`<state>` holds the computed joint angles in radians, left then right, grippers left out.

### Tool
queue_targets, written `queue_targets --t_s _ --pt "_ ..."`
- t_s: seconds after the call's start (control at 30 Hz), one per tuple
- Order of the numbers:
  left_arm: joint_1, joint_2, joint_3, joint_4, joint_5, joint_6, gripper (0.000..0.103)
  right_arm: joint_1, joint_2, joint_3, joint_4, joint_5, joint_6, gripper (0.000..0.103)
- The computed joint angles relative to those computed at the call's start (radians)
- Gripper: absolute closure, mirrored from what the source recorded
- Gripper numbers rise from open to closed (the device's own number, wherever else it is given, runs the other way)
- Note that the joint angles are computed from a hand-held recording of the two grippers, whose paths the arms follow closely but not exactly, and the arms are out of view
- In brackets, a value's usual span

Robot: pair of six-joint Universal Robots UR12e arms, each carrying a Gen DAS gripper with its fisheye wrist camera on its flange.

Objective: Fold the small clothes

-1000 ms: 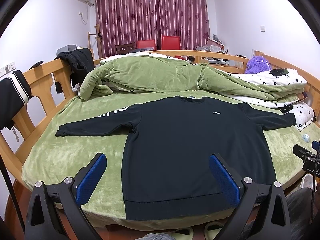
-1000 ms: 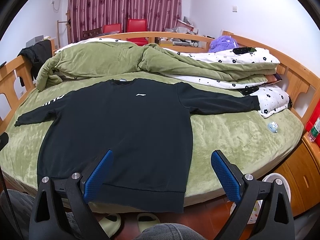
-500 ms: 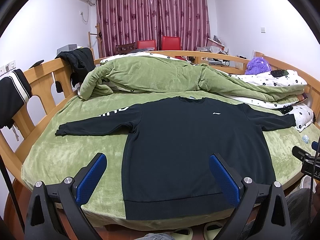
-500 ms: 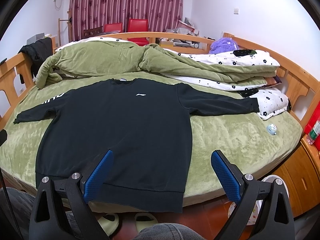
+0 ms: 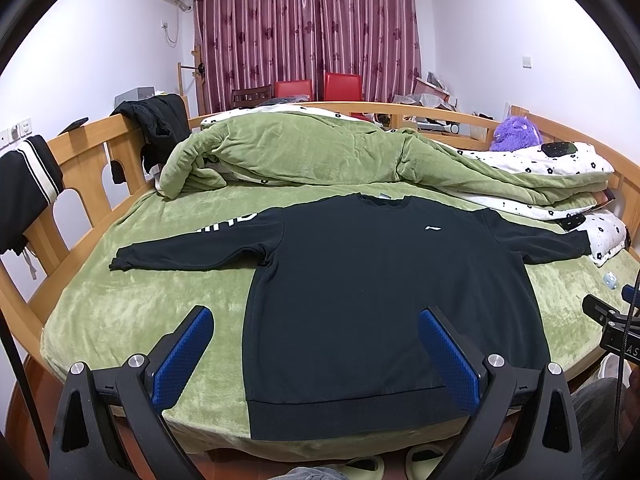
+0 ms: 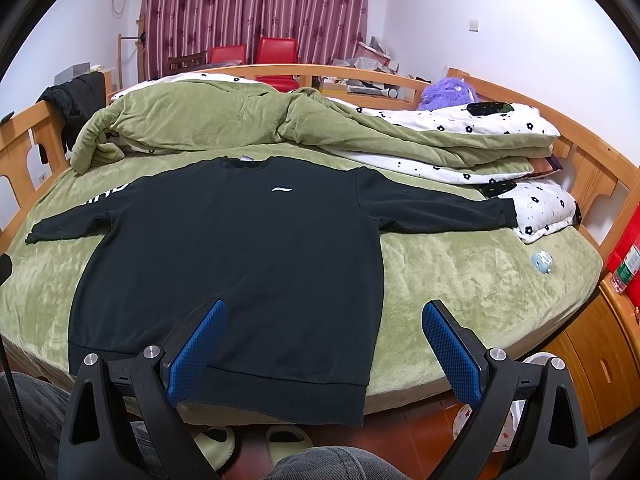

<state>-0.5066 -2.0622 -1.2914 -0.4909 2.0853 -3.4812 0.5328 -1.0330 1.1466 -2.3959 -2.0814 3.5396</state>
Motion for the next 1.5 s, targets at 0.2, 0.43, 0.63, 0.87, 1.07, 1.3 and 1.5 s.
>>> queue_targets --t_s 0.2,0.43,0.63,0.87,1.07,1.3,1.5 --pt "0.0 0.001 -0.002 0.002 -0.003 -0.001 0.0 0.001 0.001 -0.001 0.0 -0.002 -0.003 0.006" --pt "0.0 0.002 0.005 -0.008 -0.012 -0.002 0.0 0.003 0.007 -0.004 -0.004 -0.006 -0.01 0.006" --pt "0.013 -0.007 0.008 -0.013 -0.05 -0.027 0.0 0.002 0.008 -0.004 -0.007 0.004 -0.013 0.006" --pt "0.031 -0.014 0.004 0.013 -0.112 -0.061 0.001 0.001 0.033 -0.015 -0.037 0.012 -0.064 0.006" --pt "0.064 -0.016 -0.003 0.039 -0.149 -0.092 0.001 0.0 0.064 -0.029 -0.07 0.001 -0.137 0.006" --pt "0.131 -0.03 0.001 0.021 -0.174 -0.098 0.001 -0.011 0.12 -0.114 0.016 0.019 -0.184 0.006" --pt "0.198 -0.049 -0.003 -0.022 -0.193 -0.14 0.001 -0.03 0.175 -0.213 0.006 0.137 -0.149 0.006"
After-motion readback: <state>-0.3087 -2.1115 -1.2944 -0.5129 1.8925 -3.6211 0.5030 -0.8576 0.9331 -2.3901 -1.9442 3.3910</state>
